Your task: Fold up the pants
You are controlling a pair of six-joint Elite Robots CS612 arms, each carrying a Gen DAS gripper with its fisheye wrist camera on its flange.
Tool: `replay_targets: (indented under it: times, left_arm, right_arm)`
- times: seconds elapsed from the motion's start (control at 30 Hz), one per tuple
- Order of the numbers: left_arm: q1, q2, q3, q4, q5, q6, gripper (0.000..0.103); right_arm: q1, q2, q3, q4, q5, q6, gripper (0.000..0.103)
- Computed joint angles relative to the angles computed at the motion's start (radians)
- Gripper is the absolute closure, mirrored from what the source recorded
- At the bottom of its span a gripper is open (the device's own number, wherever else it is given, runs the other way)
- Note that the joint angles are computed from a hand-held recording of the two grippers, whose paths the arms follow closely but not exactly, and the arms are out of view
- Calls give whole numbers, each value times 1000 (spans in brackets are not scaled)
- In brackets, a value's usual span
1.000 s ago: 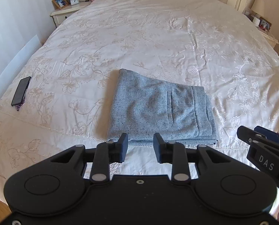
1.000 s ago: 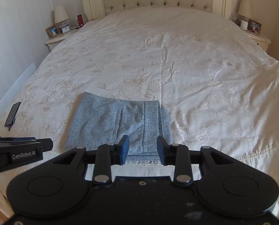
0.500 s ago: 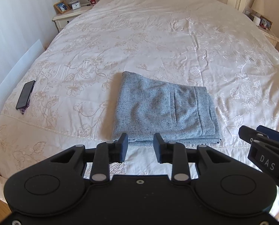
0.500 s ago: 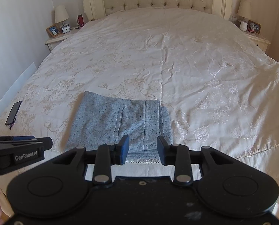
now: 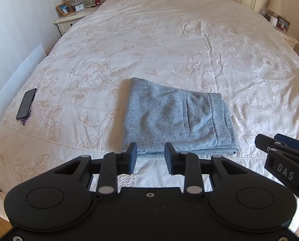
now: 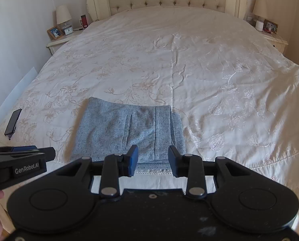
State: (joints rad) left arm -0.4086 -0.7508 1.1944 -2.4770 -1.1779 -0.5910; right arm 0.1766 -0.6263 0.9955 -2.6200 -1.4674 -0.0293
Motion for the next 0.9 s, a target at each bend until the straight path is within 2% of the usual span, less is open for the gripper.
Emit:
replay_targets:
  times: [0.9]
  left_arm:
    - [1,7,-8,3,-21,26,62]
  right_arm:
    - [0,6,-11,17,11,9,68]
